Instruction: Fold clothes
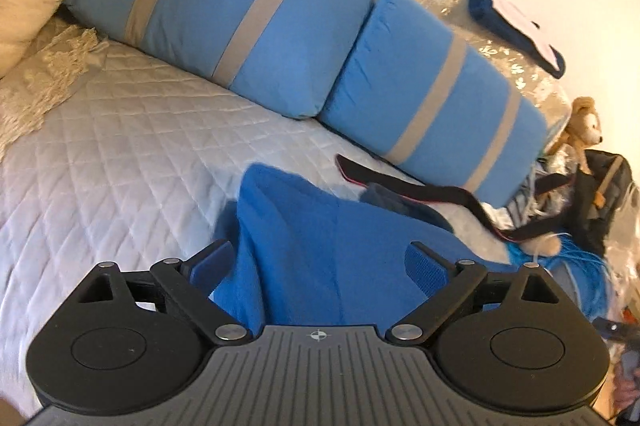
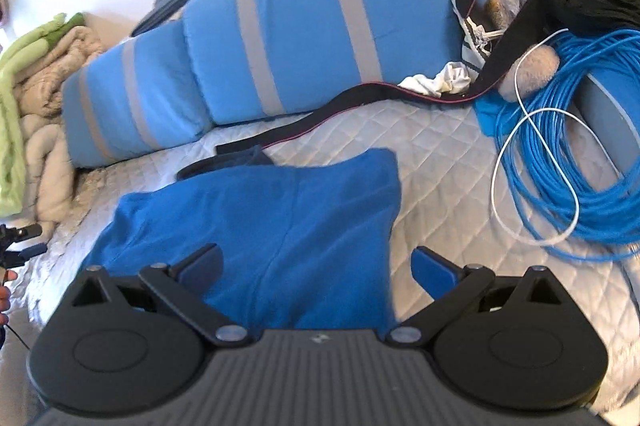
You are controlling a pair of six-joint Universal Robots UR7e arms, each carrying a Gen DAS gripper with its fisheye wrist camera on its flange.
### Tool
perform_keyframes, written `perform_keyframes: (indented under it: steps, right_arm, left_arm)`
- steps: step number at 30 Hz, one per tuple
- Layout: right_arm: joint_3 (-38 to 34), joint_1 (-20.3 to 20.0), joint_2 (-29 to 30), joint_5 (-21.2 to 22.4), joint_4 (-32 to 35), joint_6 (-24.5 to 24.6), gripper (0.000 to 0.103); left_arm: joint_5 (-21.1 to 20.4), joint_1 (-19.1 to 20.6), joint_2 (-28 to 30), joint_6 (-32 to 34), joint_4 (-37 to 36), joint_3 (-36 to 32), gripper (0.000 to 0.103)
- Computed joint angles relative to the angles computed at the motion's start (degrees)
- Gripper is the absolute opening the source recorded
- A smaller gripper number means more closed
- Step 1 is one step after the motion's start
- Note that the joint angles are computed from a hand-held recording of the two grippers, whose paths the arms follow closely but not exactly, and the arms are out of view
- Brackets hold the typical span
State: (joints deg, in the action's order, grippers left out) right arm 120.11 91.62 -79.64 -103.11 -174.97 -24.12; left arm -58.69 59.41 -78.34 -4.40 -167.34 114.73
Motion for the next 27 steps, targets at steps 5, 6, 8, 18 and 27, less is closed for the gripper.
perform_keyframes:
  steps: [5,6,8,18,27]
  right_arm:
    - [-8.5,-1.9,7.8,-0.5,0.5,0.0,0.103]
    - [-10.4,-2.5,9.3,-0.2,1.0,0.4,0.103]
    - [-14.1,-3.6,12.0,0.6,2.8,1.5,0.103]
    - [-26.9,-8.4,21.7,3.2,11.1,7.8,0.103]
    - [-29.2,-9.7,23.6,10.0,11.5,9.0,0.023]
  left_arm:
    - [-3.3,5.6,7.7,8.1,-2.3,-7.9,0.094]
    - [-4.4,6.6,9.0,8.5,-1.8,-9.6,0.094]
    - [-6.3,8.6,11.6,9.1,-0.3,-13.2,0.094]
    - [-20.2,16.8,18.1,0.7,11.3,-24.3,0.082]
    - [-22.2,15.6,16.1,0.7,9.8,-22.5,0.012]
